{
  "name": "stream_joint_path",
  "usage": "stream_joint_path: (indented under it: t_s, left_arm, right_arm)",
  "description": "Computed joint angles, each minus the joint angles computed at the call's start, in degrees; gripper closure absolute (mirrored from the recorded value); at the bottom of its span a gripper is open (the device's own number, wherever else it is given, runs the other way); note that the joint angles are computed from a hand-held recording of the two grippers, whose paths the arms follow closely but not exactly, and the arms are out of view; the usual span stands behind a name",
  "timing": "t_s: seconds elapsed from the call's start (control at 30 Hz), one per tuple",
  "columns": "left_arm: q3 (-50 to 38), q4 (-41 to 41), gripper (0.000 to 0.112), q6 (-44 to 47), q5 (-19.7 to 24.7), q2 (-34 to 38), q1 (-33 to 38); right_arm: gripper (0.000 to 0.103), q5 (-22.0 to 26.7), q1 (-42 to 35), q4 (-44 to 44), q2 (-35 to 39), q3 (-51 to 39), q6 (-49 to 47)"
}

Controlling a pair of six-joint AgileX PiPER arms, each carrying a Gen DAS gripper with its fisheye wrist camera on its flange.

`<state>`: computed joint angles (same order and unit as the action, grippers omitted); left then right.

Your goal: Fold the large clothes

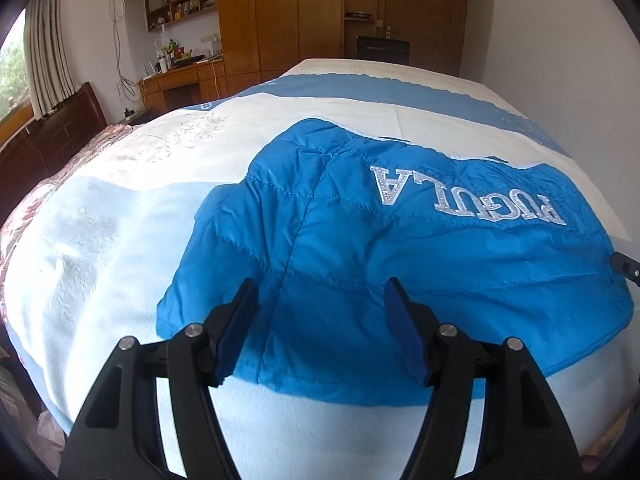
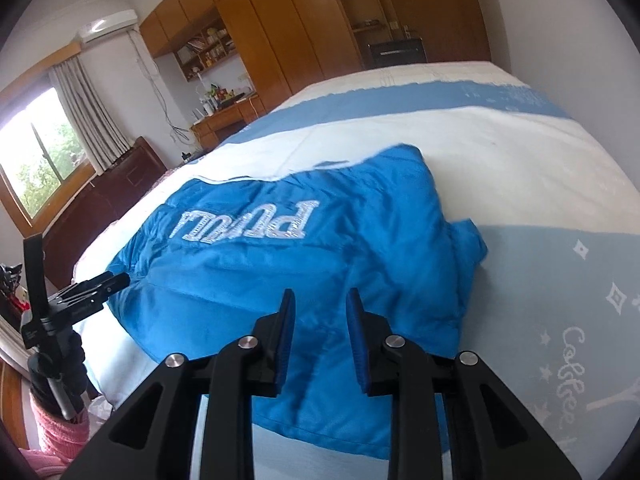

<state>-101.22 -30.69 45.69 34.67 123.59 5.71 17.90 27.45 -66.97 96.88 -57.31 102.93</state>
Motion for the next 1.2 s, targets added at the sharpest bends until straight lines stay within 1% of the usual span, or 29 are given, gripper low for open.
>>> stream_joint_path:
  t_s: [0.1,0.2,0.3,0.5,0.6,0.67,0.77,0.83,0.87,0.93,1.03,1.1,1.2]
  left_arm:
    - [0.74,0.3,0.047,0.02,0.23,-0.97,0.18]
    - [2.4,-1.25,0.044,2.06,-0.07,-2.24,0.79]
    - [3.09,-1.28,0.043,2.55,-0.74,-2.74,0.93]
    - [2.59,-0.57,0.041,1.77,-0.18,-2.54,1.88]
    - [2.03,-0.77,0.036,1.76,0.41,-2.25,2.63]
    - [2.14,-0.58,0.033,1.01,0.39,-2.21,3.19]
    - [0.97,2.71,0.03,-3.5,0.89,-1.32,3.8]
    - [-0.65,3.62,0.027,-6.53,2.99,-0.2,4.85]
    - [-2.38,2.79,0.025,-7.78,5.43,1.0,5.93]
    - [-6.09,-1.67,0.025,-7.86,11.13,3.69,8.42]
    - [-9.21,-7.48,0.025,-7.47,16.33,6.44,10.78]
    - [-11.48,-11.1,0.025,-7.67,19.48,8.56,11.86]
    - [-15.78,-12.53,0.025,-10.46,22.28,12.13,12.17]
  right_arm:
    - [0.077,2.98,1.84,0.28,0.5,-1.95,-1.01]
    - [0.077,4.33,2.82,1.27,1.85,-3.92,-2.38]
    - [0.077,4.68,3.29,2.28,3.74,-5.59,-3.67]
    - [0.077,6.42,3.05,6.9,8.48,-8.63,-7.6]
    - [0.078,6.18,2.89,5.96,10.02,-8.84,-6.61]
    - [0.078,6.88,3.24,4.77,11.03,-9.27,-5.45]
    - [0.078,7.66,3.72,3.47,12.0,-9.67,-3.93]
    - [0.078,8.14,3.95,2.73,12.37,-9.83,-3.4]
    - [0.078,8.34,4.04,2.57,12.5,-9.9,-3.37]
    - [0.078,8.33,4.02,2.45,12.6,-9.97,-3.38]
    - [0.078,7.88,3.77,2.59,12.44,-9.82,-3.67]
    - [0.078,7.26,3.56,2.14,12.17,-9.37,-3.09]
    - [0.078,6.43,3.18,1.77,11.83,-8.93,-2.74]
